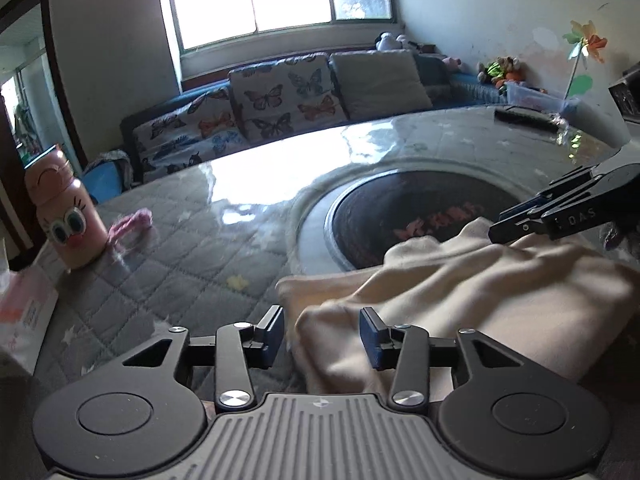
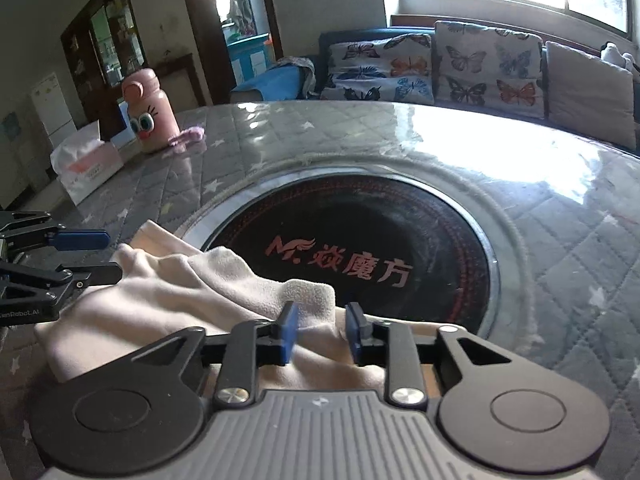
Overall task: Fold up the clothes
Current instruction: 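Lay the folded hem onto the shirt body with both grippers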
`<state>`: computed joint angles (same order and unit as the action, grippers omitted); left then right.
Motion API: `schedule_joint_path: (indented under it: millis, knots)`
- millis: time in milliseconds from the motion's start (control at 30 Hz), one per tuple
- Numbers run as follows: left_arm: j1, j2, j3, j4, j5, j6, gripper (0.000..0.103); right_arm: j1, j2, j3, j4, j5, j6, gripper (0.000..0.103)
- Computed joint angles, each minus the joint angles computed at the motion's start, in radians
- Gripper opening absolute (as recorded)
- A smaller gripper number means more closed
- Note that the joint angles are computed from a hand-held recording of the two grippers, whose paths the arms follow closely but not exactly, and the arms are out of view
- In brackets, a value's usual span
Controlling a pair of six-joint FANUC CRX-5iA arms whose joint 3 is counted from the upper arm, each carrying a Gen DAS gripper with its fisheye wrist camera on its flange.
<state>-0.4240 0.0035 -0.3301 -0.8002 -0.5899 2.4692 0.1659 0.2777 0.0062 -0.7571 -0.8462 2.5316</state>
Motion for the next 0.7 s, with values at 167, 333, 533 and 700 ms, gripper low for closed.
schedule_joint_path:
  millis: [167, 333, 533, 700]
  knots:
    - [0.024, 0.006, -0.007, 0.03, 0.017, -0.013, 0.025, 0.01, 0.001, -0.007, -0.006, 0.021, 0.022, 0.023]
    - [-0.041, 0.014, 0.015, -0.076, -0.034, 0.067, 0.005, 0.013, -0.028, -0.041, -0.024, 0.065, 0.061, 0.006]
    - [-0.117, 0.004, 0.034, -0.226, -0.088, 0.206, 0.005, -0.014, -0.074, -0.068, -0.107, 0.104, 0.125, 0.005]
    - [-0.109, 0.072, 0.084, -0.239, -0.104, 0.201, 0.005, 0.025, -0.058, -0.078, -0.038, 0.208, 0.046, 0.0]
